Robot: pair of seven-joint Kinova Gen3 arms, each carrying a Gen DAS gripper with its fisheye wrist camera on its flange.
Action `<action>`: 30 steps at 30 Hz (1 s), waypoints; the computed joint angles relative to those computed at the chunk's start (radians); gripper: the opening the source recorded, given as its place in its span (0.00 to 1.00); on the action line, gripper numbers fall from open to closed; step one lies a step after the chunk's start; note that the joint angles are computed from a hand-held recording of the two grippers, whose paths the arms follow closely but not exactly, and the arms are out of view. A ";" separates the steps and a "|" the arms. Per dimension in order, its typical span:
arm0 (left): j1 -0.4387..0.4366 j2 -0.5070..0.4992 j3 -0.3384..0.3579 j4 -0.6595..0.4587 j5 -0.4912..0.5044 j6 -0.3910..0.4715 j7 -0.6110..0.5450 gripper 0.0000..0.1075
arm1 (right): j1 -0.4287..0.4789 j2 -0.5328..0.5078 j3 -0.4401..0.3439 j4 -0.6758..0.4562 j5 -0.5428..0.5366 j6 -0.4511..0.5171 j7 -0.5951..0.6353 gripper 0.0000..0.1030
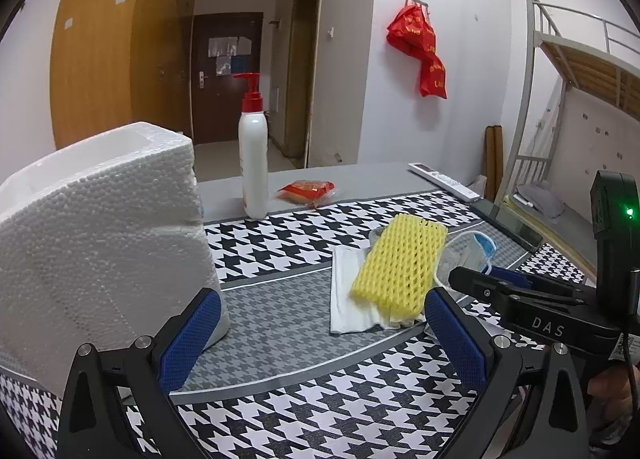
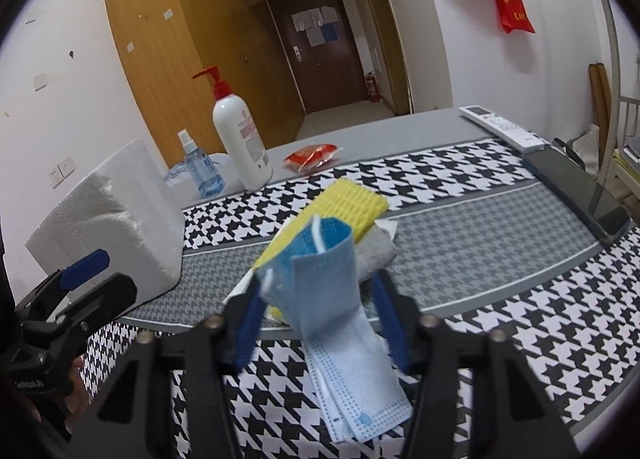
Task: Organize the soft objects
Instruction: 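Close the right tool on the blue face mask and lift it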
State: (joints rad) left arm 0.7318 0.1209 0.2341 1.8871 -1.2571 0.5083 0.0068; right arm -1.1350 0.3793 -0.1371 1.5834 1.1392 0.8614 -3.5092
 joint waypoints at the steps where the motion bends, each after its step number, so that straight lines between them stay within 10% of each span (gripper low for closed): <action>1: -0.001 0.002 0.001 -0.002 0.004 -0.001 -0.006 0.95 | 0.000 -0.001 -0.001 -0.001 -0.003 0.003 0.004 0.39; 9: 0.019 0.028 -0.001 -0.039 0.033 0.013 -0.064 0.95 | 0.022 -0.022 -0.001 0.037 -0.012 -0.039 -0.025 0.10; 30: 0.072 0.161 -0.067 -0.240 0.367 -0.002 -0.519 0.95 | 0.041 -0.118 -0.103 0.193 0.075 0.130 -0.248 0.08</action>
State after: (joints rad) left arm 0.8034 0.2818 0.1672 1.6474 -0.8898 0.5061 -0.5126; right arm -1.0939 0.2614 -0.2403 1.7761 1.2138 0.9915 -3.7572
